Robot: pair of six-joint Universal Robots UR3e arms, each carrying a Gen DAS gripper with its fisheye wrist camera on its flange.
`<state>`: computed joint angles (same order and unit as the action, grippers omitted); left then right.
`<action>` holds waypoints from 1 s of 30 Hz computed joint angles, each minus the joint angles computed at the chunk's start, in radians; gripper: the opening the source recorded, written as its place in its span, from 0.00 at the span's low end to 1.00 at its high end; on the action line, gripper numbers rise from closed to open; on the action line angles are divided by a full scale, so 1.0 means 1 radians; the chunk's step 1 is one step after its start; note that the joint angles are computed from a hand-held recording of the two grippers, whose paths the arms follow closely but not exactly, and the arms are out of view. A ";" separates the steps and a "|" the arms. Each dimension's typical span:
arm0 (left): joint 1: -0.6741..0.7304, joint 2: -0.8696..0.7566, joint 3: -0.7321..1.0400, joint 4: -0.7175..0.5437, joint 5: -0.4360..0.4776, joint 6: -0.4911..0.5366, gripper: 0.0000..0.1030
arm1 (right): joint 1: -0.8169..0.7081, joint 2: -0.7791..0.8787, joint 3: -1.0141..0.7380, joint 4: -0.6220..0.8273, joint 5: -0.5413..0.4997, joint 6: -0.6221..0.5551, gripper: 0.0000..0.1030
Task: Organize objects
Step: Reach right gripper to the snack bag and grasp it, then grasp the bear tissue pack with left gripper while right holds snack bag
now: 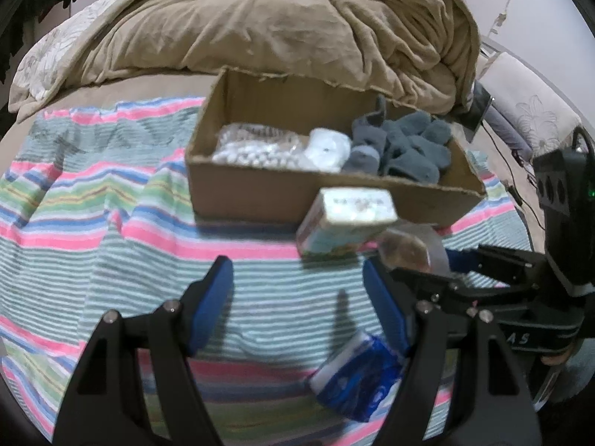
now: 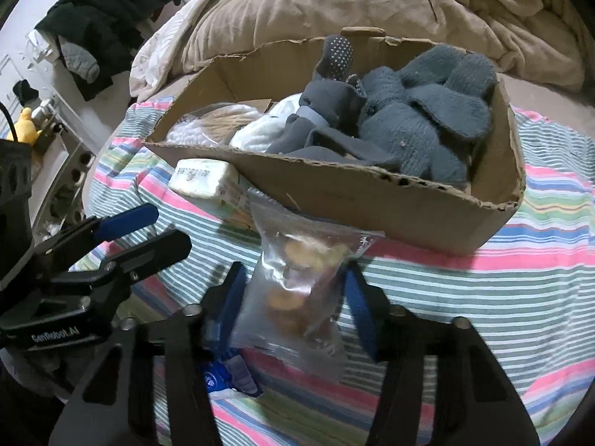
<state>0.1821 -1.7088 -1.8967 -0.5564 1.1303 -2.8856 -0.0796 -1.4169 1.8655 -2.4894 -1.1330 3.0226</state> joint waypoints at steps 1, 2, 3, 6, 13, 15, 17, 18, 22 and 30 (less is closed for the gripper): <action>-0.003 -0.005 0.009 0.002 0.001 -0.004 0.72 | -0.010 -0.006 0.004 0.004 0.009 -0.006 0.49; -0.007 -0.011 0.020 0.005 0.001 -0.010 0.72 | -0.019 -0.015 0.010 0.007 0.014 -0.012 0.46; -0.011 -0.017 0.029 0.011 0.001 -0.019 0.72 | -0.027 -0.024 0.016 0.008 0.014 -0.016 0.46; -0.026 -0.044 0.071 0.024 0.009 -0.047 0.72 | -0.056 -0.056 0.041 0.014 0.024 -0.029 0.46; -0.042 -0.070 0.126 0.013 0.024 -0.084 0.72 | -0.113 -0.121 0.099 0.030 0.046 -0.054 0.46; -0.040 -0.068 0.129 0.013 0.023 -0.092 0.72 | -0.121 -0.131 0.109 0.032 0.049 -0.056 0.46; -0.035 -0.068 0.130 0.013 0.019 -0.099 0.72 | -0.128 -0.143 0.114 0.035 0.053 -0.057 0.46; -0.035 -0.072 0.135 0.013 0.022 -0.103 0.72 | -0.132 -0.150 0.116 0.038 0.055 -0.059 0.46; -0.040 -0.095 0.163 0.008 0.037 -0.112 0.72 | -0.124 -0.157 0.111 0.028 0.050 -0.042 0.46; -0.039 -0.084 0.146 -0.052 0.028 -0.065 0.81 | -0.133 -0.202 0.137 0.041 0.048 -0.044 0.46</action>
<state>0.1427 -1.7929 -1.7505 -0.6081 1.1579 -2.9507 -0.2129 -1.6194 2.0026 -2.4479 -1.0848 2.9788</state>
